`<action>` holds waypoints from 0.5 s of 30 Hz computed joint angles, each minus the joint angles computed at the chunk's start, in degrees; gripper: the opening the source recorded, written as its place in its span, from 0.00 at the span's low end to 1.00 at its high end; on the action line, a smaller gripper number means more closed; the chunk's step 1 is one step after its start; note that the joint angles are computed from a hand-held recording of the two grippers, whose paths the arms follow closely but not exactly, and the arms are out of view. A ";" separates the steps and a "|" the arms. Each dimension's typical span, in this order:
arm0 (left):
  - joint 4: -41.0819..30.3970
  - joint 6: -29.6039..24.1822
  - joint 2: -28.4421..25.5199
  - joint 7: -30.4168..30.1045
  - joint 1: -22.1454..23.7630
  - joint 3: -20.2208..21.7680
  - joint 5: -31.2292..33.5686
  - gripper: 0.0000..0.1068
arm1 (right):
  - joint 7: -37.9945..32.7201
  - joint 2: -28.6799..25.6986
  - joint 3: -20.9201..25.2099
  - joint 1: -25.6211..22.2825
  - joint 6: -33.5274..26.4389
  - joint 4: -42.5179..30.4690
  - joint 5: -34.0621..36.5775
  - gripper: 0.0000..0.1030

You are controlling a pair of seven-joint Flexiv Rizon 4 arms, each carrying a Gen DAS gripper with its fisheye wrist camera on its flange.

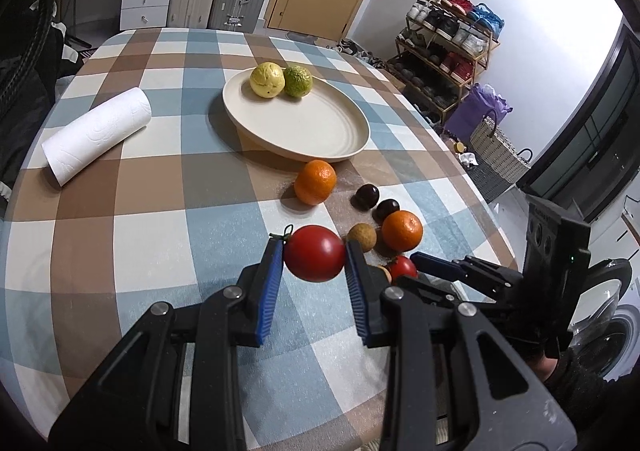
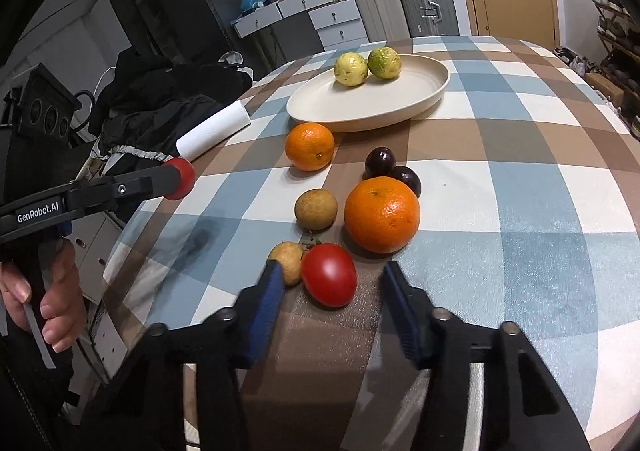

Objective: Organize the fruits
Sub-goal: 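Grasp a red tomato with the left tool while the right tool grasps another tomato, then carry both tomatoes onto the cream plate and open both tools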

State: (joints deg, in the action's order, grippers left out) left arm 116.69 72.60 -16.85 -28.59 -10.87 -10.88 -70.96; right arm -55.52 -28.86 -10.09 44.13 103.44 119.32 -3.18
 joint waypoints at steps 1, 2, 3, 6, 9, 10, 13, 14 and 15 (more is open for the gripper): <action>-0.08 0.08 -0.09 -0.17 -0.06 0.00 0.14 0.27 | -0.04 -0.02 -0.53 0.46 0.05 0.06 0.10 0.46; -0.14 0.08 -0.15 -0.37 -0.05 0.03 0.32 0.27 | -0.24 -0.10 -1.04 0.90 0.07 0.06 0.08 0.42; -0.26 0.15 -0.28 -0.63 -0.06 0.05 0.59 0.27 | -0.68 -0.18 -1.81 1.59 -0.02 0.12 -0.11 0.38; -0.65 0.47 -0.76 -1.57 0.00 0.04 2.04 0.27 | -2.06 -0.17 -4.98 4.53 -0.25 0.59 -0.37 0.29; -1.24 0.34 -1.34 -2.75 0.42 -0.19 3.44 0.27 | -3.49 -0.25 -8.62 8.10 -0.30 1.18 -0.11 0.28; -1.38 0.37 -1.48 -3.08 0.56 -0.29 3.83 0.27 | -3.93 -0.33 -8.58 8.09 0.07 1.22 -0.05 0.28; -2.21 0.42 -2.12 -4.17 1.06 -0.57 5.23 0.27 | -5.29 -0.28 -7.56 7.46 2.06 1.70 1.18 0.28; -2.58 0.50 -2.40 -4.59 1.25 -0.68 5.66 0.27 | -5.89 -0.15 -7.94 7.91 2.52 1.95 1.89 0.28; -3.03 0.44 -2.73 -5.07 1.49 -0.78 6.15 0.27 | -6.52 -0.01 -7.77 7.81 3.12 2.08 2.49 0.28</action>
